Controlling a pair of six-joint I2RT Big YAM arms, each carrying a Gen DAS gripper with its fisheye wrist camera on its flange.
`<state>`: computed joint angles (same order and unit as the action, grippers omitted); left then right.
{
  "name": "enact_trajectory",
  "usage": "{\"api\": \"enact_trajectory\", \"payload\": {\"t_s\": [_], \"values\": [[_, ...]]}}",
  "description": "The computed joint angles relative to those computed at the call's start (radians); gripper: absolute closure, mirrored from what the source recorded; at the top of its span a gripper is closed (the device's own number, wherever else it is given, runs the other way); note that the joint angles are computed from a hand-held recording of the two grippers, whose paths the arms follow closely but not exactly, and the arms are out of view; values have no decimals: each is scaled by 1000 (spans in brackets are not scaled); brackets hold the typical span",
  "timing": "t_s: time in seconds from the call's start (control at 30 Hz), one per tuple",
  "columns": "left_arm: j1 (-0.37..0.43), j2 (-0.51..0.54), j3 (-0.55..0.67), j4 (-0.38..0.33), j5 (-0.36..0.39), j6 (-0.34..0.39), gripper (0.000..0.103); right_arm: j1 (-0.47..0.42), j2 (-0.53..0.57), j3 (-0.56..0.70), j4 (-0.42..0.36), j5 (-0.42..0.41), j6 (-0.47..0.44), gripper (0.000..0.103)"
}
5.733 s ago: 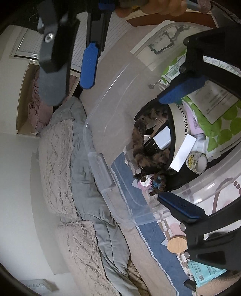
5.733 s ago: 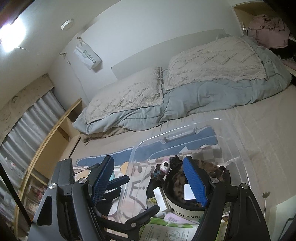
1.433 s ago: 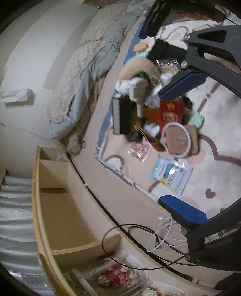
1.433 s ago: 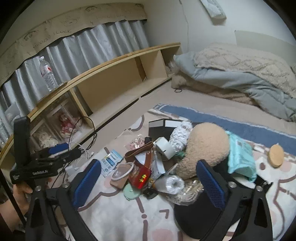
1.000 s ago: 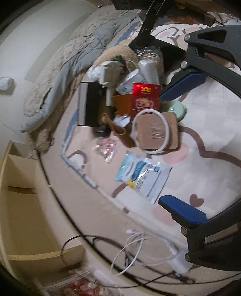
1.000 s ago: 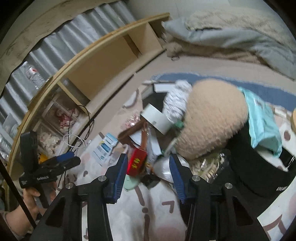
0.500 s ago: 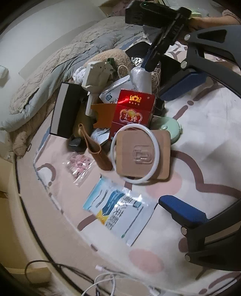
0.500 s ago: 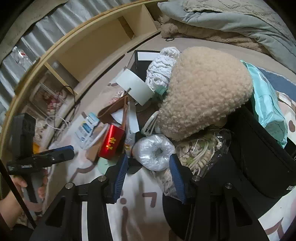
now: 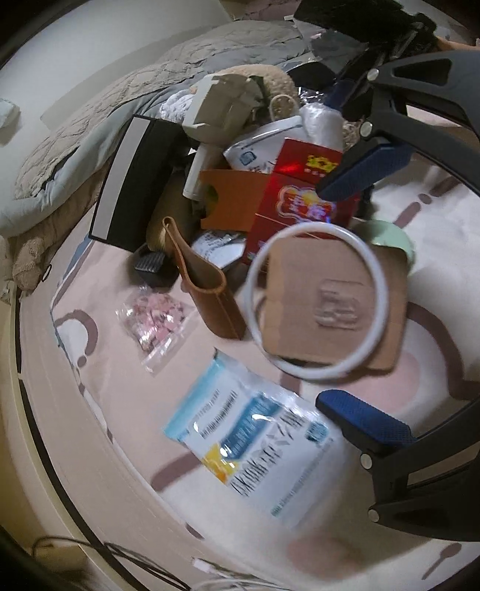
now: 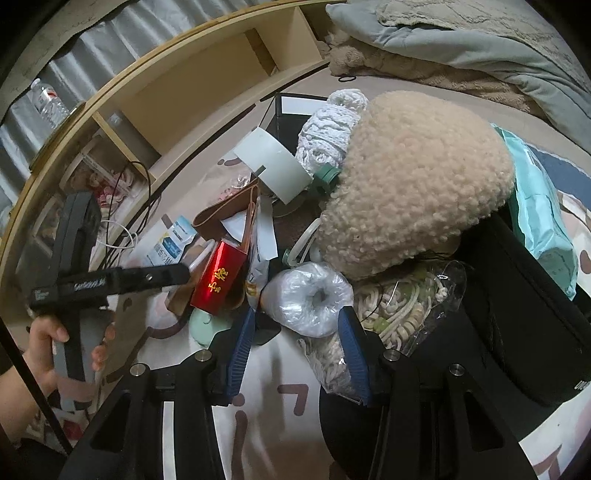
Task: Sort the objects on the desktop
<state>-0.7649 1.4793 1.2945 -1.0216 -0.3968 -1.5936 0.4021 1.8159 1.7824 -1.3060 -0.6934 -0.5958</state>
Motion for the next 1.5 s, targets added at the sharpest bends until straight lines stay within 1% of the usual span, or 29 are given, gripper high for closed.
{"api": "enact_trajectory", "payload": {"t_s": [0.1, 0.13, 0.17, 0.2, 0.23, 0.27, 0.3, 0.37, 0.4, 0.5, 0.53, 0.63, 0.67, 0.7, 0.73, 0.77, 0.8, 0.83, 0.9, 0.93, 0.97, 1.0, 1.07, 1.17, 1.23, 1.33, 1.4, 1.43, 1.5], "values": [[15, 20, 18, -11, 1, 20, 0, 4, -8, -15, 25, 8, -17, 56], [19, 22, 19, -8, -4, 20, 0, 7, -13, -22, 35, 15, -27, 59], [21, 21, 17, -6, -6, 17, 0, 9, -17, -28, 43, 24, -38, 66], [23, 17, 12, -2, -7, 6, 0, 11, -23, -38, 53, 34, -49, 68], [25, 12, 4, 4, -6, -6, 0, 11, -26, -42, 57, 38, -57, 73], [24, 9, 1, 8, -10, -19, 3, 10, -26, -43, 60, 38, -60, 79], [23, 8, 0, 4, -15, -28, 6, 6, -22, -36, 52, 30, -64, 80], [20, 3, 0, -11, -20, -31, 18, 2, -12, -19, 28, 17, -75, 84], [19, -3, -5, -14, -18, -32, 18, 2, -9, -13, 20, 15, -83, 84], [7, -22, -25, 1, -26, -42, 18, -2, 4, 19, -18, -8, -96, 93], [5, -27, -29, 5, -28, -44, 18, -5, 7, 28, -26, -19, -95, 94], [-1, -42, -42, 19, -33, -47, 18, -14, 9, 52, -32, -54, -71, 95], [-3, -47, -47, 27, -33, -48, 18, -16, 18, 71, -47, -65, -58, 94], [-4, -55, -56, 44, -30, -50, 18, -17, 29, 91, -68, -72, -46, 95], [-4, -59, -63, 61, -26, -48, 18, -19, 33, 99, -69, -79, -32, 94], [-3, -65, -71, 84, -16, -47, 14, -20, 33, 99, -64, -87, -28, 94], [-3, -68, -77, 100, -10, -49, 11, -21, 33, 98, -58, -91, -26, 94], [-4, -68, -77, 108, -7, -50, 5, -20, 33, 97, -56, -83, -25, 89], [-7, -60, -64, 93, -2, -41, 5, -16, 25, 81, -24, -41, -2, 60], [-4, -49, -49, 81, 2, -27, 5, -15, 18, 68, -4, -34, 10, 26], [-5, -43, -39, 67, 3, -12, 5, -19, 9, 50, 22, -45, 19, 18], [-5, -38, -32, 59, 3, -2, 5, -21, 4, 39, 32, -61, 8, 18], [-6, -22, -13, 31, 7, 36, 5, -15, 2, 37, 27, -37, -12, 18], [-6, -1, 9, -10, 16, 72, 5, -8, -6, 16, 49, -27, -31, 19], [-6, 3, 9, -18, 17, 82, 5, 1, -14, -3, 74, -8, -39, 24], [-5, -3, -6, -4, 15, 73, 2, 7, -16, -14, 93, 7, -52, 26], [-3, 1, -8, 3, 16, 82, 0, 9, -11, -16, 103, 4, -48, 27], [-3, 4, -7, 3, 15, 85, 0, 9, -8, -15, 106, -2, -41, 29], [-2, 4, -10, 10, 12, 92, 0, 11, 3, -6, 99, -25, -18, 43]]}}
